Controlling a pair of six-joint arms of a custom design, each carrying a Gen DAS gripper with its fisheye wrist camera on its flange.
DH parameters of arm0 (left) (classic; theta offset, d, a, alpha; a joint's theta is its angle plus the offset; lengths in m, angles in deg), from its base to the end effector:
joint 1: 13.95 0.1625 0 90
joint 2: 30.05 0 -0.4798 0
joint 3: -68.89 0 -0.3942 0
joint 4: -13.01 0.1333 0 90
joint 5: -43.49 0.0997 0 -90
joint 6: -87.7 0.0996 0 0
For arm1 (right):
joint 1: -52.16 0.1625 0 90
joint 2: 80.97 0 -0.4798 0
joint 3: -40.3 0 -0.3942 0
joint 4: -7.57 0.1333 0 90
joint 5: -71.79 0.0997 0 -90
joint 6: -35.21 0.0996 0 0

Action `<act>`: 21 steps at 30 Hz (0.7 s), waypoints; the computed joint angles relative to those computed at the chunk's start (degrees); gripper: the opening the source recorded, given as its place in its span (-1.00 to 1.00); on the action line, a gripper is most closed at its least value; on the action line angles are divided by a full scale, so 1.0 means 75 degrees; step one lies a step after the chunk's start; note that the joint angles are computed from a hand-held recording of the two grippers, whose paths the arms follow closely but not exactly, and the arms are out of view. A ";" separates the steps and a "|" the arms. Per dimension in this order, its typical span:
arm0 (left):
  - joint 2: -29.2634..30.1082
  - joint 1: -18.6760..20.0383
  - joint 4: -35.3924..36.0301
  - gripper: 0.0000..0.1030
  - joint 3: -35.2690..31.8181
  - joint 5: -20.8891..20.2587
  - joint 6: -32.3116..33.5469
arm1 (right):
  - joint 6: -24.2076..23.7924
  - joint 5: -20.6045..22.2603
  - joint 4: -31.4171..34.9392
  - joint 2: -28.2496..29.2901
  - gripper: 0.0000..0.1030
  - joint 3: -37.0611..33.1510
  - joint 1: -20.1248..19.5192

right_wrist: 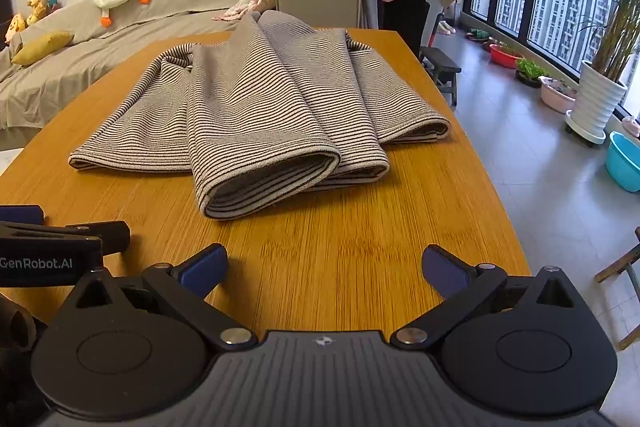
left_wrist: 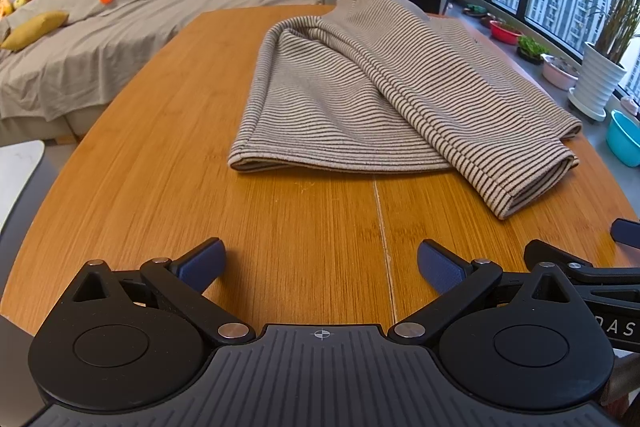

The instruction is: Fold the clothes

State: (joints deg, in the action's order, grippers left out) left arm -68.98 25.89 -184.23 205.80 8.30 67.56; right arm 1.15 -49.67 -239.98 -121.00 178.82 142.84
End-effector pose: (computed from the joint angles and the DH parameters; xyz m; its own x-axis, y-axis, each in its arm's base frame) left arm -0.1897 -0.4379 0.0330 -0.7024 0.1186 -0.7019 0.5496 0.7170 -0.4288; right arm 0.0865 -0.4323 0.1231 -0.7076 0.0745 0.7027 -0.4857 0.6709 -0.5603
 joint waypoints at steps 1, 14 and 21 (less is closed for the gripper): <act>-0.0006 0.0000 0.0013 1.00 0.0000 -0.0004 -0.0006 | -0.0004 0.0007 -0.0009 0.0009 1.00 0.0000 -0.0006; -0.0039 0.0004 0.0151 1.00 -0.0042 -0.0022 -0.0065 | -0.0104 0.0107 -0.0272 0.0087 1.00 0.0069 -0.0053; -0.0064 0.0008 0.0193 1.00 -0.0046 -0.0026 -0.0079 | -0.0132 0.0124 -0.0337 0.0115 1.00 0.0077 -0.0049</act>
State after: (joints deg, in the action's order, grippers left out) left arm -69.46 25.96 -182.78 205.45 8.10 66.96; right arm 0.16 -48.74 -242.51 -120.14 179.40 142.47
